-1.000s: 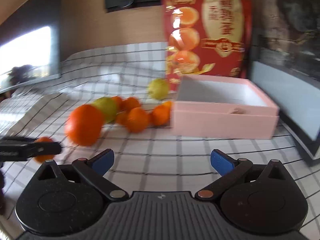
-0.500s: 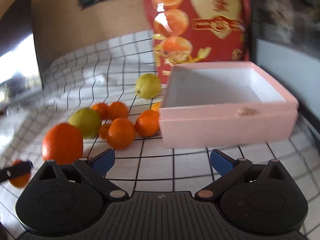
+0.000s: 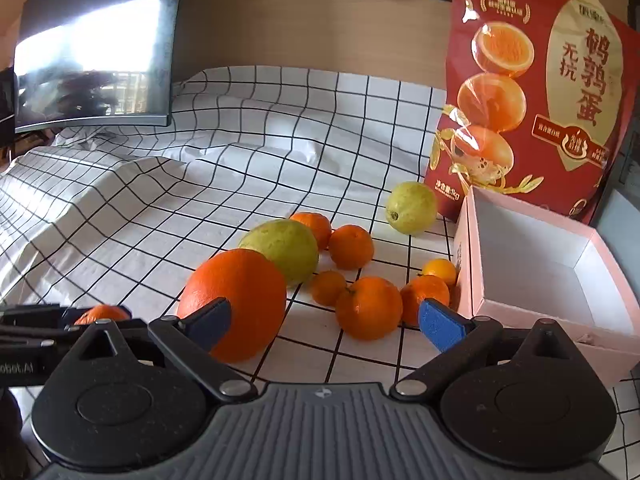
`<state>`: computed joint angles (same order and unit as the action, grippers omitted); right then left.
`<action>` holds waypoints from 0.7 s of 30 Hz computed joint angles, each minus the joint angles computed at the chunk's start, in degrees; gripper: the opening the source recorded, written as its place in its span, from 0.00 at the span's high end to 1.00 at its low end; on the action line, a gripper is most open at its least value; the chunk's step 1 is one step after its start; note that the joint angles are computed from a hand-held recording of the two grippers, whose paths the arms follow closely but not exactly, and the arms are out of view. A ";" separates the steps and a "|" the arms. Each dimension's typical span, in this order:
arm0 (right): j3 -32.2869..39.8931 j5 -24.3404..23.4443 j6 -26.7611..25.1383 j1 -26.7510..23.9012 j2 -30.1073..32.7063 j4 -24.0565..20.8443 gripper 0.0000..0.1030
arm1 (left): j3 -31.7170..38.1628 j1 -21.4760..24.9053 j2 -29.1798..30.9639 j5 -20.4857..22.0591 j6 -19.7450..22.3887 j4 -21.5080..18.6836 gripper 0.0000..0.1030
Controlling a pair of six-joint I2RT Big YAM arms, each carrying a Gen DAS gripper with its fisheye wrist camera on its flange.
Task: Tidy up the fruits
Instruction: 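Lift the tangerine with the left gripper while the right gripper approaches the fruit cluster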
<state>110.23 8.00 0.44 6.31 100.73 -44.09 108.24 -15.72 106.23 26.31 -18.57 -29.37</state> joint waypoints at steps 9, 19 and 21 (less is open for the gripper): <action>-0.36 -1.42 1.81 -1.05 -0.07 0.91 0.02 | 0.36 -0.23 0.08 -0.39 1.17 -0.93 0.48; -7.03 -1.55 -0.97 -0.80 -4.39 4.28 0.02 | 0.19 -0.34 -0.16 -1.00 1.58 -1.07 0.48; -9.25 -0.63 -2.90 -0.33 -5.85 5.95 0.02 | 0.34 -0.23 -0.03 -0.52 1.46 -1.12 0.48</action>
